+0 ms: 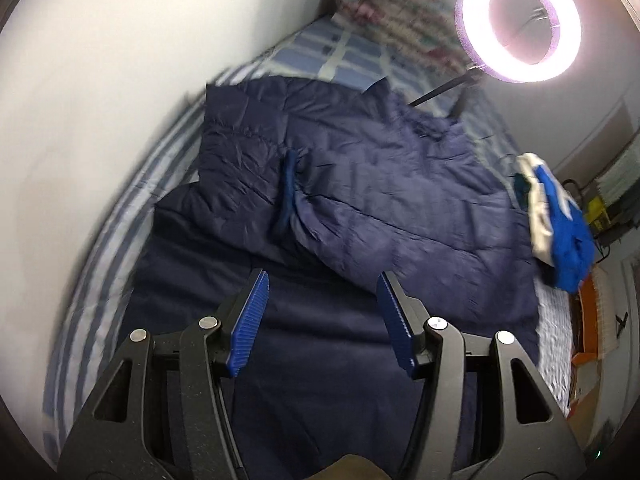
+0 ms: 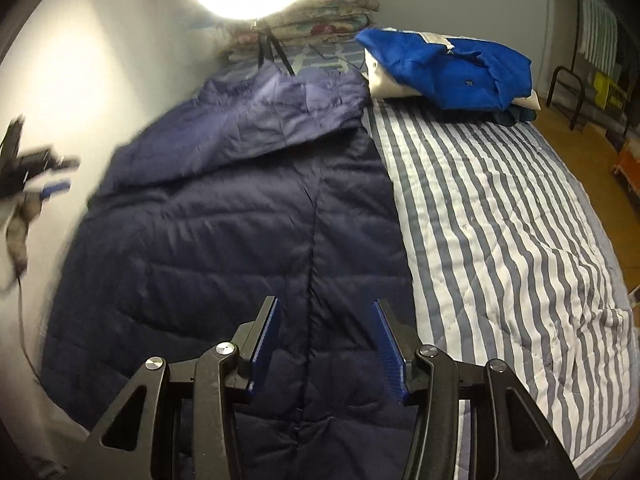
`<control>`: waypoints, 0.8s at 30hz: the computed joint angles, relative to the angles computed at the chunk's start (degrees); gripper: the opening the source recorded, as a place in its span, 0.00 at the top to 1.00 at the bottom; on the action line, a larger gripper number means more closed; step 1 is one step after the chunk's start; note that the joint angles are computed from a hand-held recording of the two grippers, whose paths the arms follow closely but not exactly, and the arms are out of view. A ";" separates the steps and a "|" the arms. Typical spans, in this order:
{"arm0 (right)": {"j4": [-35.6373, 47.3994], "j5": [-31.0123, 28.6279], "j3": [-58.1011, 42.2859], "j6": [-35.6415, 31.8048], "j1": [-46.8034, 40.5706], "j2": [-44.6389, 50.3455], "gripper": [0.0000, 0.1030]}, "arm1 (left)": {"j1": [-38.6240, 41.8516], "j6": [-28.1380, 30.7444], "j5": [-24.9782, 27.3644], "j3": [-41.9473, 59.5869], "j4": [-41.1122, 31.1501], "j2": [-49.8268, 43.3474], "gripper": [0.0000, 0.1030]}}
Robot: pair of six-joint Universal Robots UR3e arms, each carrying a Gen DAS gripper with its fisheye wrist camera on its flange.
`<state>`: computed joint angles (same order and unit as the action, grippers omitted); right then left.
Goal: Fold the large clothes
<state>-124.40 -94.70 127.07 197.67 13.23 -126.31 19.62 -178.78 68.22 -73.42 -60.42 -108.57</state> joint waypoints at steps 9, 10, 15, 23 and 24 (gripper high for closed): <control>-1.50 2.47 0.68 -1.81 -4.35 0.51 0.51 | -2.72 -7.30 4.76 17.29 -1.10 -20.16 0.53; -2.78 2.27 0.42 -1.58 -3.82 1.52 0.51 | -2.80 -7.70 4.92 17.18 -0.39 -20.50 0.63; -7.30 0.95 -0.54 -0.74 -0.64 7.75 0.51 | -3.11 -8.53 5.37 15.56 5.44 -19.77 0.95; -5.69 -0.09 -0.48 -1.69 -1.43 9.26 0.51 | -5.94 -6.56 16.20 25.13 3.36 -25.09 0.78; -5.26 0.59 0.00 -1.95 -2.46 8.42 0.51 | -5.52 -6.07 15.54 24.12 2.81 -23.97 0.60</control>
<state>-129.66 -94.10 127.06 195.72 10.77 -117.89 14.10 -184.85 83.76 -49.30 -57.61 -132.54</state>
